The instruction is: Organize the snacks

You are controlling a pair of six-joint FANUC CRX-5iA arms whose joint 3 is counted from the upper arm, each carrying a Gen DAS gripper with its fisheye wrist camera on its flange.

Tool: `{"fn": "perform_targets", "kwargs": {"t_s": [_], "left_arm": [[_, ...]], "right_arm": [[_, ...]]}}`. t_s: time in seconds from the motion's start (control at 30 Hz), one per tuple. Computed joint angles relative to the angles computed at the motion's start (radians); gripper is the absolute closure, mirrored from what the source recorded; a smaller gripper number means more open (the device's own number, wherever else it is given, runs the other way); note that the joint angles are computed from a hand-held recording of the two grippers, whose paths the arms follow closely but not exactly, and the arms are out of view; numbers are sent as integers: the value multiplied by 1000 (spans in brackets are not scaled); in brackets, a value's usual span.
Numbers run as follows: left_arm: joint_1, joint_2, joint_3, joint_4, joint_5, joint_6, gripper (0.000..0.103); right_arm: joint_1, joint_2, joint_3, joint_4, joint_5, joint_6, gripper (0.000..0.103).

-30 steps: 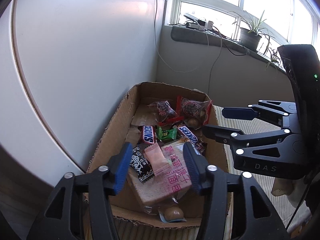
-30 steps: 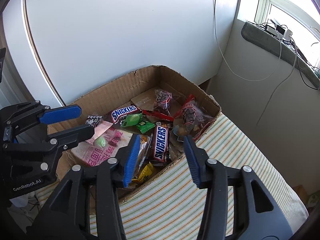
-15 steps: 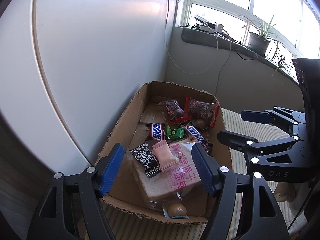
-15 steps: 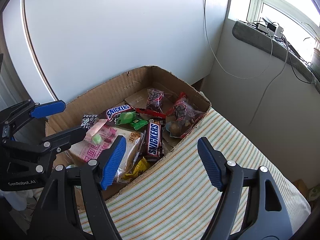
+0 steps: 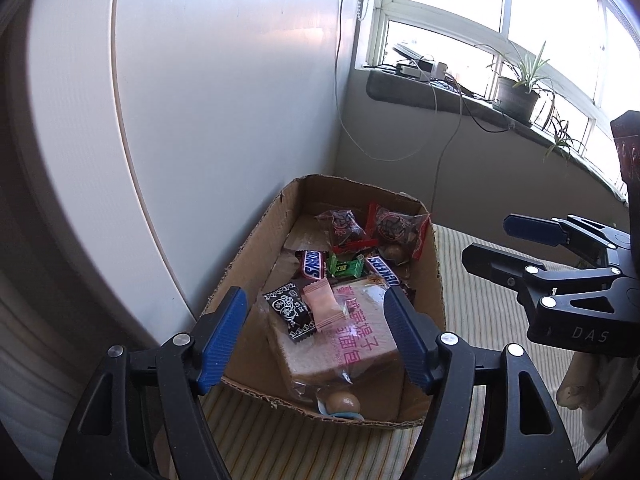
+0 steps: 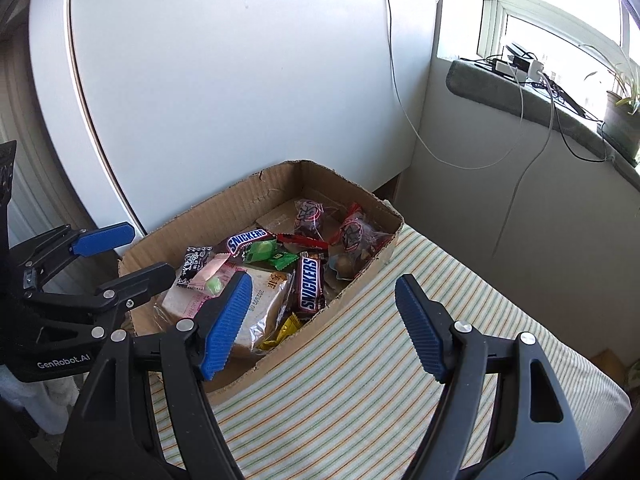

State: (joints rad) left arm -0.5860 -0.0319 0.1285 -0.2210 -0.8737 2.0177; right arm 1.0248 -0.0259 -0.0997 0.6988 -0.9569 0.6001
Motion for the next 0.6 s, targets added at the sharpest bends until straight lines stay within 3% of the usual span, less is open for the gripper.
{"fn": "perform_targets", "kwargs": {"t_s": [0.17, 0.2, 0.23, 0.33, 0.6], "left_arm": [[-34, -12, 19, -69, -20, 54, 31], [-45, -15, 24, -89, -27, 66, 26], [-56, -20, 26, -110, -30, 79, 22], [-104, -28, 47, -201, -62, 139, 21], [-146, -56, 38, -258, -100, 202, 21]], "right_arm": [[37, -29, -37, 78, -28, -66, 26], [46, -33, -42, 90, -38, -77, 25], [56, -40, -52, 105, -44, -91, 22], [83, -56, -81, 153, -64, -144, 9], [151, -88, -124, 219, -151, -259, 2]]}}
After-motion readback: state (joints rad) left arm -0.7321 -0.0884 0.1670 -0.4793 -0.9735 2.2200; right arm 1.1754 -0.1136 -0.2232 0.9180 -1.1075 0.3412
